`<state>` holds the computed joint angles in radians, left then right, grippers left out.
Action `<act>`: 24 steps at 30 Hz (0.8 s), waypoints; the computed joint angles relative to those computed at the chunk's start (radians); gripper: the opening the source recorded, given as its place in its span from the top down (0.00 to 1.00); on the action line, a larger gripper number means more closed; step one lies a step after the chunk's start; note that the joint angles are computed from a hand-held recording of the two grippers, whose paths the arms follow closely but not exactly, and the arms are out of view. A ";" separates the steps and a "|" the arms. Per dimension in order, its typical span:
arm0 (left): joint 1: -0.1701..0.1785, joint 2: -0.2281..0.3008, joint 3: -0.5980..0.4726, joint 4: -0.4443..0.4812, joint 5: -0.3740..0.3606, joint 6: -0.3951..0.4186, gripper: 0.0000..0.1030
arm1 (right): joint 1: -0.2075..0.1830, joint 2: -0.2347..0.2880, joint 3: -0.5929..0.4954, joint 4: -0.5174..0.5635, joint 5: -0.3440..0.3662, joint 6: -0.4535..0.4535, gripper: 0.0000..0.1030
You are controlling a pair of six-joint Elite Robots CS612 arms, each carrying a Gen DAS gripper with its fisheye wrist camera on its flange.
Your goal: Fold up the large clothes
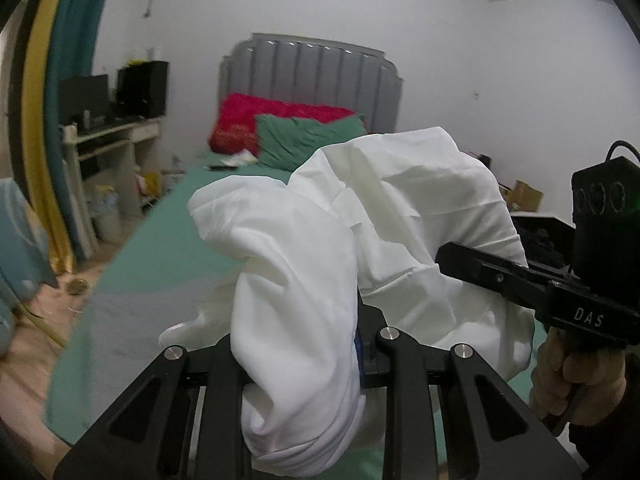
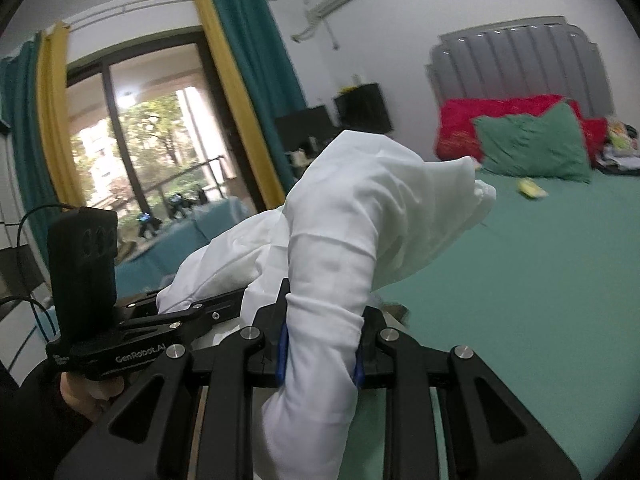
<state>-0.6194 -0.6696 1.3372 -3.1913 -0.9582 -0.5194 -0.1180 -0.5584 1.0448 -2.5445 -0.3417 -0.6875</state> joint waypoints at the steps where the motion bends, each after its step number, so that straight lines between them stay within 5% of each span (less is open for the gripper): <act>1: 0.008 -0.013 0.016 -0.001 0.014 0.007 0.74 | 0.008 0.004 -0.008 0.000 0.008 0.003 0.77; 10: 0.084 -0.058 0.094 0.029 0.031 -0.040 0.79 | 0.080 0.076 -0.119 0.149 0.053 0.043 0.77; 16: 0.162 0.002 0.084 0.146 -0.137 -0.198 0.80 | 0.122 0.176 -0.249 0.449 -0.076 0.034 0.75; 18: 0.174 0.023 0.082 0.206 -0.192 -0.243 0.79 | 0.131 0.214 -0.276 0.486 -0.147 0.058 0.67; 24: 0.184 0.038 0.129 0.166 -0.209 -0.324 0.48 | 0.120 0.213 -0.224 0.377 -0.125 0.011 0.64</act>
